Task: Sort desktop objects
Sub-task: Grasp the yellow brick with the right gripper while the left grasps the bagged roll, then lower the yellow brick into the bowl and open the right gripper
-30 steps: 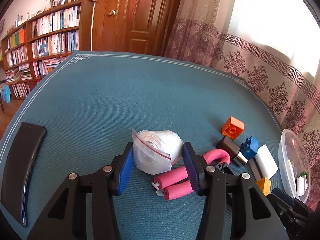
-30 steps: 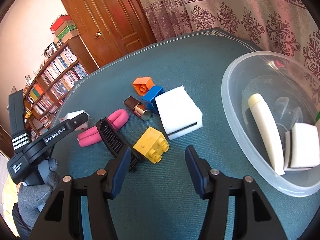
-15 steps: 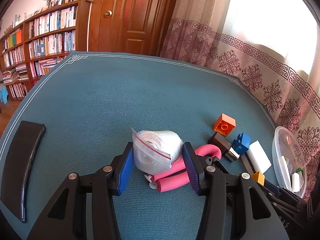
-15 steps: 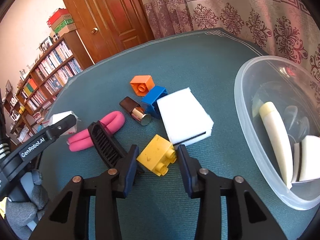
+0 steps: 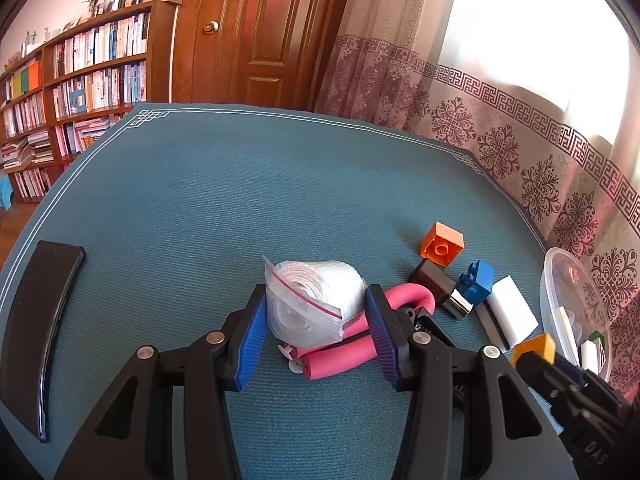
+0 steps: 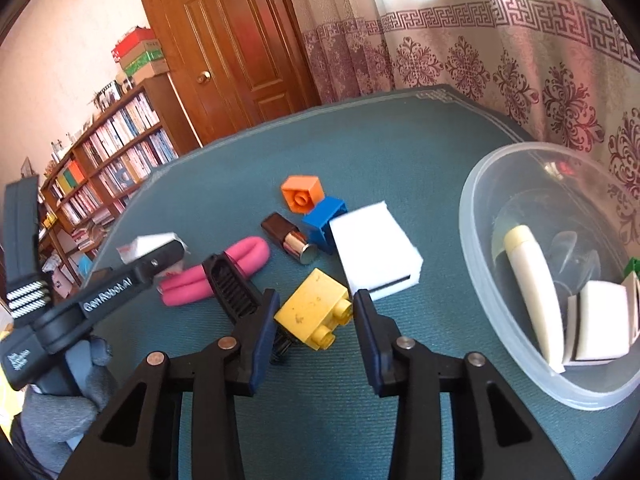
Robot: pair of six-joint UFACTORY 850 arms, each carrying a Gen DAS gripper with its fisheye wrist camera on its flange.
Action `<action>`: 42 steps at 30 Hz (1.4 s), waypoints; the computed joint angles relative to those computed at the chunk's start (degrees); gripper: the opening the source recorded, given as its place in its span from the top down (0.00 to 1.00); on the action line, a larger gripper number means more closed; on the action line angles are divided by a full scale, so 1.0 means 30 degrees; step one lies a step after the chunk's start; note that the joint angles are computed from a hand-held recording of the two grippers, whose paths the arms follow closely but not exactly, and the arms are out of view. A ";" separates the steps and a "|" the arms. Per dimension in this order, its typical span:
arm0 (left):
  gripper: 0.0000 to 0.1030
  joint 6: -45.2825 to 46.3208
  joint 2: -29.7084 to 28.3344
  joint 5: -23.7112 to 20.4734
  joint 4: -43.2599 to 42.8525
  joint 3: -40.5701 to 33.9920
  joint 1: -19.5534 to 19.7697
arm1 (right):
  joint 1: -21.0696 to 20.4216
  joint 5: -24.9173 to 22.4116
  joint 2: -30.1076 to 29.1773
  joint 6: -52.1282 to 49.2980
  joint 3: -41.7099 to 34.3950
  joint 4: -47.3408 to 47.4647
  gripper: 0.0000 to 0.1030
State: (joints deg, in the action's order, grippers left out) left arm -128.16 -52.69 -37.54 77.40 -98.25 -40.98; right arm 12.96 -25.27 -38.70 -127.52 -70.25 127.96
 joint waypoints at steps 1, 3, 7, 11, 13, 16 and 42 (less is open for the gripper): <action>0.50 0.0002 0.0010 0.0002 0.0022 -0.0003 -0.0017 | -0.0046 -0.0074 0.0120 -0.0155 0.0107 0.0215 0.59; 0.50 0.0012 -0.0001 0.0009 0.0070 -0.0041 -0.0050 | -0.0188 -0.0199 0.0388 -0.0581 0.0399 0.0801 0.59; 0.50 0.0065 -0.0007 0.0066 0.0137 -0.0058 -0.0092 | -0.0472 -0.0190 0.0751 -0.1360 0.0760 0.1970 0.59; 0.50 0.0150 -0.0088 0.0086 0.0101 -0.0205 -0.0124 | -0.0807 -0.0076 0.0945 -0.2089 0.0901 0.3140 0.59; 0.50 0.0162 -0.0093 0.0078 0.0120 -0.0221 -0.0140 | -0.0981 0.0012 0.1004 -0.2428 0.0932 0.3864 0.59; 0.50 0.0150 -0.0081 0.0090 0.0136 -0.0211 -0.0172 | -0.1239 0.0137 0.1098 -0.2947 0.0978 0.4805 0.59; 0.50 0.0531 -0.0165 0.0356 0.0202 -0.0381 -0.0291 | -0.2582 0.1525 0.0481 -0.7089 0.0342 1.1355 0.35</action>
State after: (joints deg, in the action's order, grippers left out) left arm -126.56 -53.18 -36.48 78.00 -99.39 -41.85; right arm 5.22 -20.70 -37.26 -148.79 -69.22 162.02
